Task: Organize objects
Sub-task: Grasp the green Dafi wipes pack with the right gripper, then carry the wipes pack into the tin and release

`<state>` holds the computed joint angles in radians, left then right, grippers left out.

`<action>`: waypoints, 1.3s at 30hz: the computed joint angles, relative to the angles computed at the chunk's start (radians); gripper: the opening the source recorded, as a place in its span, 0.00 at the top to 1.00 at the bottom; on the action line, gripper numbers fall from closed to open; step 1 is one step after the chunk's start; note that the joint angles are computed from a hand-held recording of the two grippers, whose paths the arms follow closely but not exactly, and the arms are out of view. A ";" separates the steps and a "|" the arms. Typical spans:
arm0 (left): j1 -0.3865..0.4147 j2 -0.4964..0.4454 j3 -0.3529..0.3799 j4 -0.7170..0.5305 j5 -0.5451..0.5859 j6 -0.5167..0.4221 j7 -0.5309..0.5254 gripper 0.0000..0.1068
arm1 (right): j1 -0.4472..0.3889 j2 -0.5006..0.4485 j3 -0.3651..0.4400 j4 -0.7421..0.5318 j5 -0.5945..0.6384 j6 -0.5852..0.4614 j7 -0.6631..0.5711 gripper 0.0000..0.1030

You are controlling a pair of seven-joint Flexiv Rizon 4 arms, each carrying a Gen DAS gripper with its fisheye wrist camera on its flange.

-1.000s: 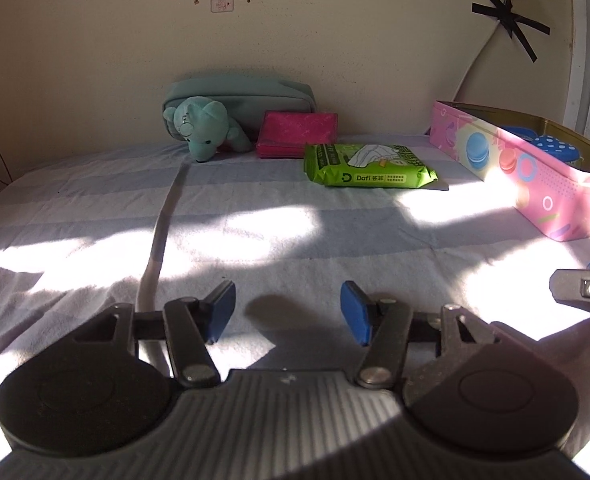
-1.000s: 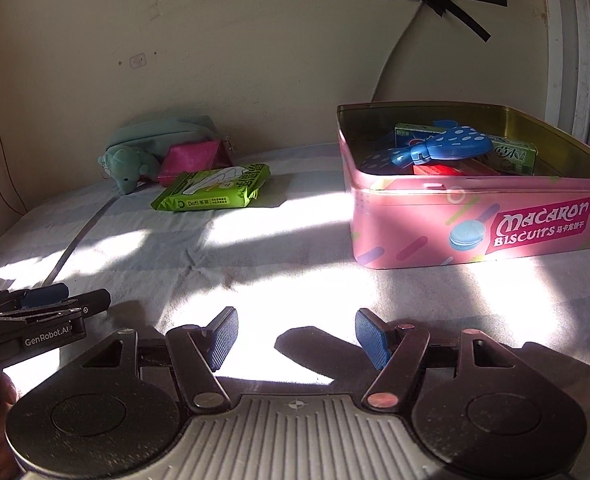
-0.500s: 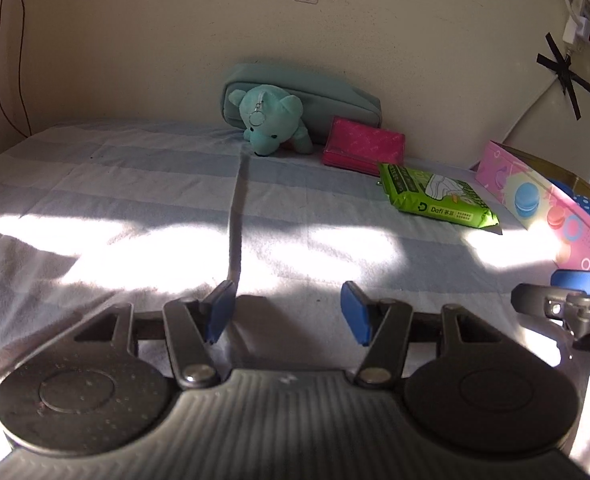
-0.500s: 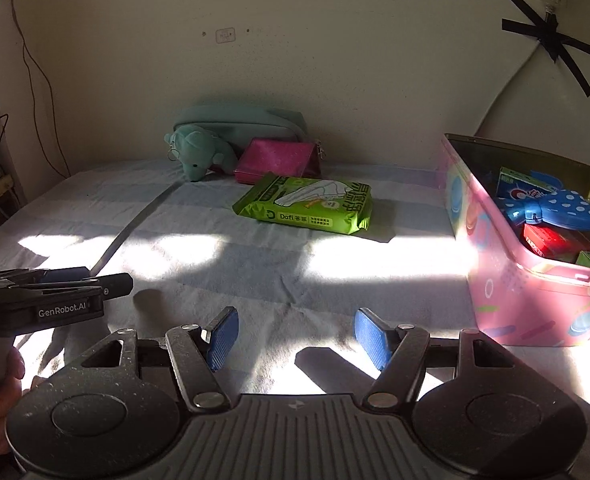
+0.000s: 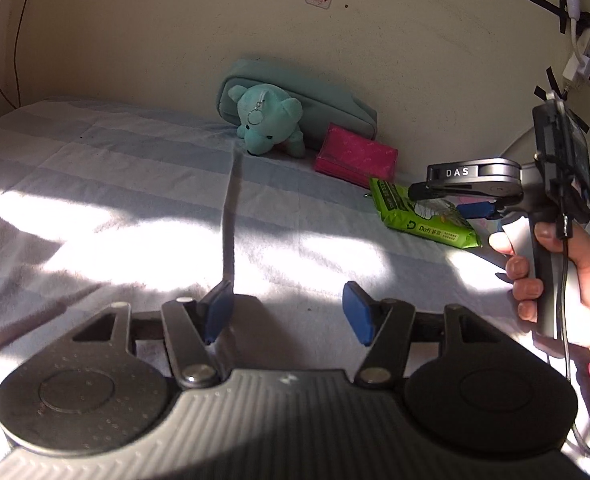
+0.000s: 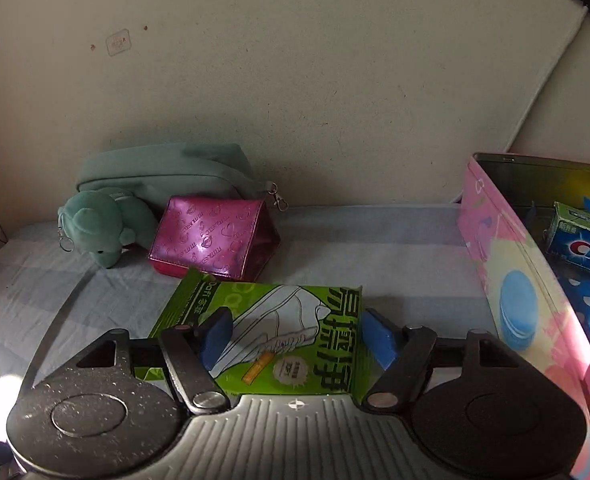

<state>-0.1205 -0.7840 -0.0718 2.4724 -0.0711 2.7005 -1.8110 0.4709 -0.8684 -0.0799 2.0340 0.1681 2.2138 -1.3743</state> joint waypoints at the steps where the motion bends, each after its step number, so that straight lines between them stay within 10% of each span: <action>1: 0.004 -0.002 -0.001 0.000 0.005 0.005 -0.005 0.41 | -0.001 -0.007 -0.004 -0.017 -0.008 -0.014 -0.001 0.30; 10: -0.001 -0.034 0.014 0.014 -0.026 0.154 -0.056 0.40 | -0.188 0.010 0.176 0.103 -0.345 0.092 -0.052 0.33; 16: 0.106 -0.052 -0.023 -0.014 0.167 0.132 -0.093 0.40 | -0.254 0.025 0.252 0.298 -0.467 0.283 -0.070 0.31; 26: 0.198 -0.057 -0.081 -0.071 0.382 -0.030 -0.077 0.52 | -0.169 -0.027 0.217 0.384 -0.343 0.460 -0.097 0.20; 30: 0.140 -0.053 -0.059 -0.059 0.316 -0.006 -0.030 0.60 | -0.154 -0.026 0.212 0.403 -0.384 0.471 -0.137 0.50; 39: 0.013 0.071 -0.086 -0.061 0.199 -0.057 0.014 0.61 | -0.121 -0.030 0.218 0.467 -0.251 0.654 -0.216 0.59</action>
